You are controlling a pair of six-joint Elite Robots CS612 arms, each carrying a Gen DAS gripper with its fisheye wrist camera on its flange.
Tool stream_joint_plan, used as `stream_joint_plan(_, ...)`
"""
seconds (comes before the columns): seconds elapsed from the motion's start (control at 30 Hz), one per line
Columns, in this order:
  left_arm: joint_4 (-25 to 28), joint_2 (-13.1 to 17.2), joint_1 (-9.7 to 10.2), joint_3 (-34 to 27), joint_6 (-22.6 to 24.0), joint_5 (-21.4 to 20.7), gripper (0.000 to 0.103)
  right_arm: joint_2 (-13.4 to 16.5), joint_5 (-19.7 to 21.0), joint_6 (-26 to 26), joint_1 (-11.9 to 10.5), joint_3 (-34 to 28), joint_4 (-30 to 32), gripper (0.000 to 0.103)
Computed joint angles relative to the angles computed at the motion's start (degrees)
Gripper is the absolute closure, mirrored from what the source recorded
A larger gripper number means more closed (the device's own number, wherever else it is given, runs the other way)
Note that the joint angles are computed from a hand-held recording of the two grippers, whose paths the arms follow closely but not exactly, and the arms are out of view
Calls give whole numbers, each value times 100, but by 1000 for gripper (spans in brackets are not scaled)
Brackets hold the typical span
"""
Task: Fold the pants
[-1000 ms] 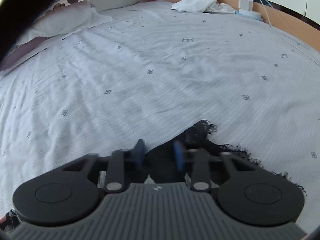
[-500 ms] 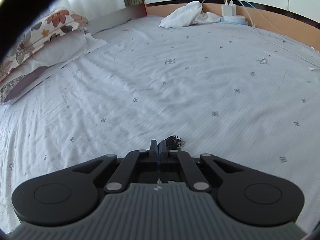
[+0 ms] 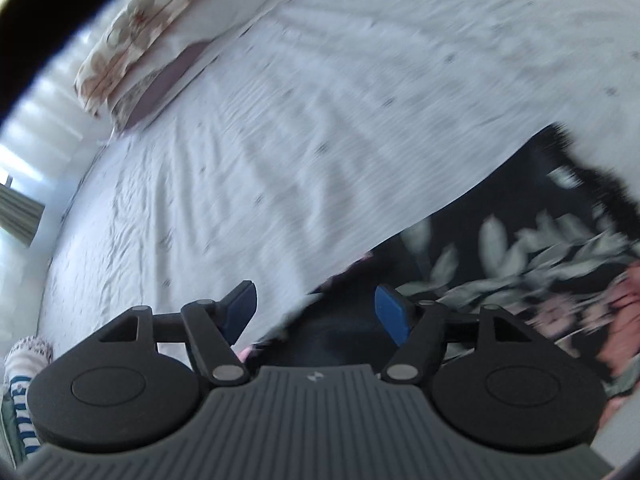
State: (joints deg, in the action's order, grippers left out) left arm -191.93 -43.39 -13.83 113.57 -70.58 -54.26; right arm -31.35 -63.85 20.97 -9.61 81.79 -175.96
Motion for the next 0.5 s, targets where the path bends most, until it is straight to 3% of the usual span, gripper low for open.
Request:
stream_joint_plan(0.13,-67,29,52,33,3,-161,102,41,-88,18,190,-137,492,24)
stream_joint_plan(0.3,-211,80,92,54,-6,-194,102,120,-673,183,337,-155,65,26)
stream_joint_plan(0.5,-156,116,101,44,-46,-234,102,225,-1235,835,390,-92,-436,75)
